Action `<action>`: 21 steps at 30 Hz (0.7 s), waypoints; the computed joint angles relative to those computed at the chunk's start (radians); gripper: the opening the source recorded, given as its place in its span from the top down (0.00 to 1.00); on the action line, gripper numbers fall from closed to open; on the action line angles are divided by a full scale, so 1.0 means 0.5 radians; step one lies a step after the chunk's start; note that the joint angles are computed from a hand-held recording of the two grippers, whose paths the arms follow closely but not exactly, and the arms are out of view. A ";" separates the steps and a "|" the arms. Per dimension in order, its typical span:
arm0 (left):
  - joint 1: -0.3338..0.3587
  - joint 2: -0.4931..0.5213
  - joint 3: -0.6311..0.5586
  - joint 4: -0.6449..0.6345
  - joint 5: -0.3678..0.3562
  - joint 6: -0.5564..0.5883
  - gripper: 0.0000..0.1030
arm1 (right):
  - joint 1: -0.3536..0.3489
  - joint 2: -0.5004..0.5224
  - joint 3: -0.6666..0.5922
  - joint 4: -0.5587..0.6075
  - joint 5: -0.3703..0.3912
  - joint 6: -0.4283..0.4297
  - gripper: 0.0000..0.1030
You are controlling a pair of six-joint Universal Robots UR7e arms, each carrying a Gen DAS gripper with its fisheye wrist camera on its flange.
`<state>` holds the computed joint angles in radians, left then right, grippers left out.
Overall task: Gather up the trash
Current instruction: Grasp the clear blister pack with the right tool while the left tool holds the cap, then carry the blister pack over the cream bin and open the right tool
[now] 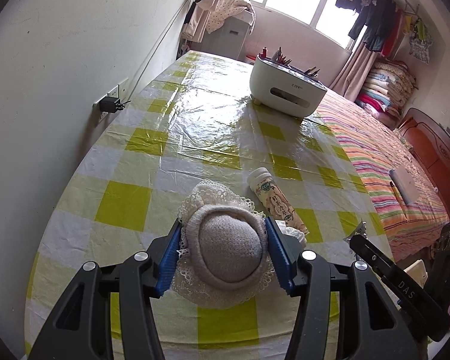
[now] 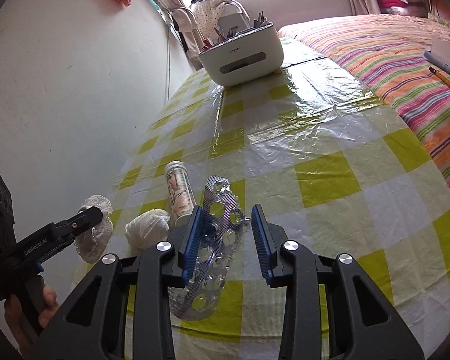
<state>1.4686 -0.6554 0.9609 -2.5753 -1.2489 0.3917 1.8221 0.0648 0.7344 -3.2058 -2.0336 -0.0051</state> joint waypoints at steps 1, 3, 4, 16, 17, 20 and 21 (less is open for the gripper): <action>0.000 -0.036 0.068 -0.031 -0.033 0.001 0.50 | 0.000 -0.037 0.091 -0.077 0.010 0.007 0.69; -0.003 -0.104 0.211 -0.113 -0.073 0.015 0.50 | 0.002 -0.091 0.225 -0.195 0.031 0.011 0.69; -0.003 -0.135 0.273 -0.142 -0.098 0.022 0.50 | 0.001 -0.118 0.293 -0.259 0.044 0.014 0.69; -0.050 -0.346 0.768 -0.409 -0.241 0.116 0.49 | 0.018 -0.239 0.682 -0.745 0.054 -0.050 0.68; -0.058 -0.351 0.787 -0.422 -0.245 0.122 0.49 | 0.018 -0.254 0.721 -0.795 0.056 -0.052 0.68; -0.078 -0.360 0.828 -0.426 -0.259 0.148 0.49 | 0.016 -0.282 0.800 -0.903 0.057 -0.050 0.68; -0.087 -0.359 0.840 -0.438 -0.253 0.154 0.49 | 0.013 -0.296 0.830 -0.933 0.062 -0.045 0.68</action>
<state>1.4253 -0.8350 1.3810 -2.7942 -1.3753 0.4688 1.8287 -0.0830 1.1496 -3.6721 -2.0024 -0.0275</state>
